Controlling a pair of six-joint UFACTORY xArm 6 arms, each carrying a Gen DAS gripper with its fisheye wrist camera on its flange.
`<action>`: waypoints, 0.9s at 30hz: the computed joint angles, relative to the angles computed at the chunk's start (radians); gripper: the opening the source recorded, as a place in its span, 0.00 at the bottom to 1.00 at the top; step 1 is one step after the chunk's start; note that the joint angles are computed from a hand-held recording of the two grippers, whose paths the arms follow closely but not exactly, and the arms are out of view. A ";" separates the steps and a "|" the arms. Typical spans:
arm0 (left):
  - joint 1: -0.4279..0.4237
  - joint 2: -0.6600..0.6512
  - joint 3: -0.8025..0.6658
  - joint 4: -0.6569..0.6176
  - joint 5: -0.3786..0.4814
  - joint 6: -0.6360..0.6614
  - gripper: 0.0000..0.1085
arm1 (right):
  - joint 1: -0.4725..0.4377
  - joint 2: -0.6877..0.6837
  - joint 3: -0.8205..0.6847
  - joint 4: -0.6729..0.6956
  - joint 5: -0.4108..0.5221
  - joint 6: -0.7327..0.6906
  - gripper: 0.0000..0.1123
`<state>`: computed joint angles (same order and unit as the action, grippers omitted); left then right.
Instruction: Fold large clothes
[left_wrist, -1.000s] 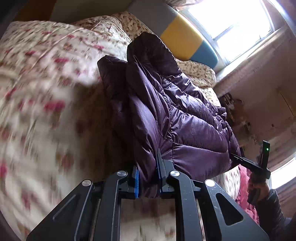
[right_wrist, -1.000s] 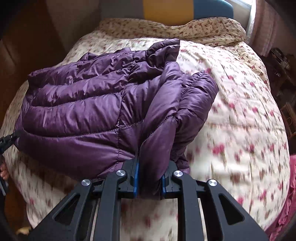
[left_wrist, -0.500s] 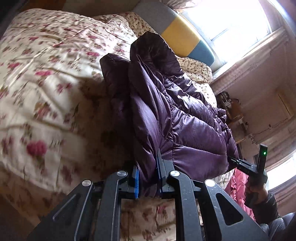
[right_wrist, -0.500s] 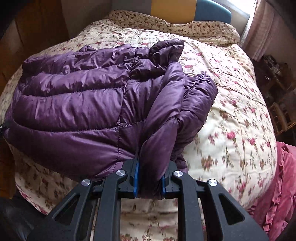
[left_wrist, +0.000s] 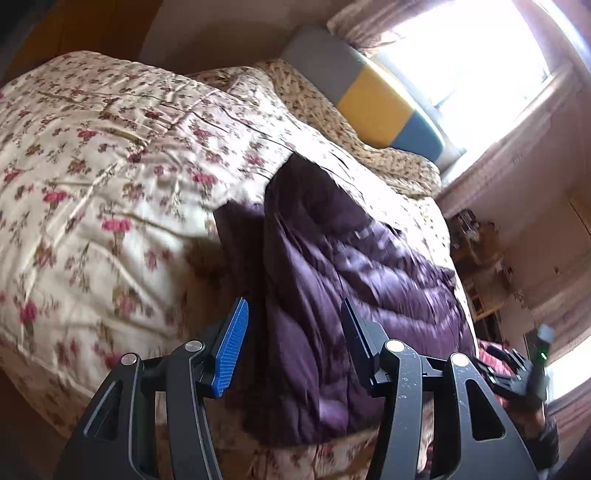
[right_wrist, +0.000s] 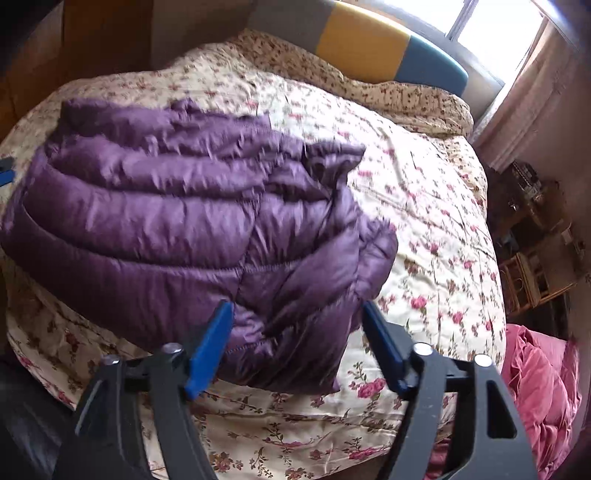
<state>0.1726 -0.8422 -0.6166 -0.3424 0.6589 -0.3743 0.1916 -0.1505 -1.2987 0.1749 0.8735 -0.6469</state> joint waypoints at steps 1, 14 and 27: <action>0.004 0.027 -0.013 -0.015 -0.008 0.014 0.47 | 0.001 0.014 -0.023 0.020 0.006 0.001 0.72; 0.025 0.405 -0.297 0.012 -0.002 0.007 0.47 | 0.076 0.583 -0.683 -0.123 0.135 0.355 0.71; -0.023 0.564 -0.441 0.447 0.058 -0.252 0.17 | 0.109 0.570 -0.580 -0.249 -0.102 0.418 0.06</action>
<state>0.1493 -0.2778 -1.0573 0.1049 0.7169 -0.6268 0.3009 0.4194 -1.8786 -0.0741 0.7716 -0.2286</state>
